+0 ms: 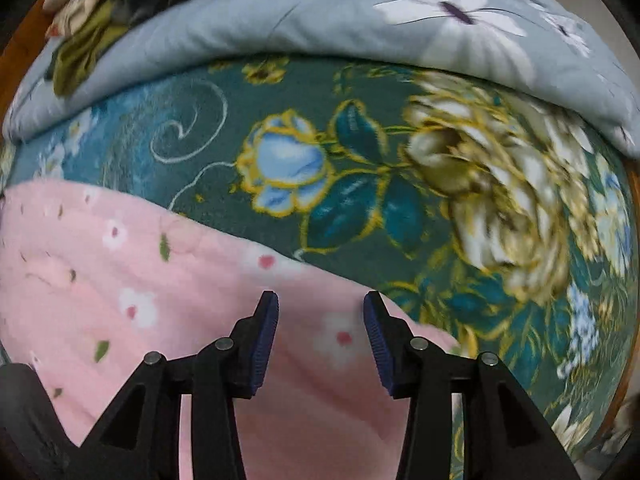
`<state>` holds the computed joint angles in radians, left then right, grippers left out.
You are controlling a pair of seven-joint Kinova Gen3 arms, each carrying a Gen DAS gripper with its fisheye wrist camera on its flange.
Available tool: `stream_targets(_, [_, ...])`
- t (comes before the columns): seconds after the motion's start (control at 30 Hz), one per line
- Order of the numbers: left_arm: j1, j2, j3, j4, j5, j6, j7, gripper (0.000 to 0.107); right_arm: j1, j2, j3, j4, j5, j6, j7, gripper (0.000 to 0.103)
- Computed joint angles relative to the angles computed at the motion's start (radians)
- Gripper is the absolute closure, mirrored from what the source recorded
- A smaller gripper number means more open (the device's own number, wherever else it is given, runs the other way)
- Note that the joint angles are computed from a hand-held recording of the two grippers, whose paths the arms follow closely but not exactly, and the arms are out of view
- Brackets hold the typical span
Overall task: Fold clothes
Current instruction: 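Grasp the garment edge with the right gripper while the left gripper holds the hem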
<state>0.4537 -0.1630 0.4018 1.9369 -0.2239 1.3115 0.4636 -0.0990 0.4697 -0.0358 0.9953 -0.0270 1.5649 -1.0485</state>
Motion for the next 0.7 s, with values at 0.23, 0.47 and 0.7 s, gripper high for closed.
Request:
stream_targets(0.23, [-0.081,-0.009,-0.027,0.009,0.051,-0.009,0.155,0.045,-0.037,-0.038,-0.008,0.116,0.048,-0.072,0.046,0.063])
stream_targets(0.47, [-0.027,0.095,-0.055,-0.079,0.033,0.126,0.218,0.102,-0.047,-0.143,-0.012,0.273,0.075,-0.205,0.088,0.100])
stream_targets(0.7, [0.020,0.052,-0.030,-0.118,-0.144,0.184,0.315,0.103,-0.035,-0.142,-0.006,0.144,0.042,-0.265,0.075,0.101])
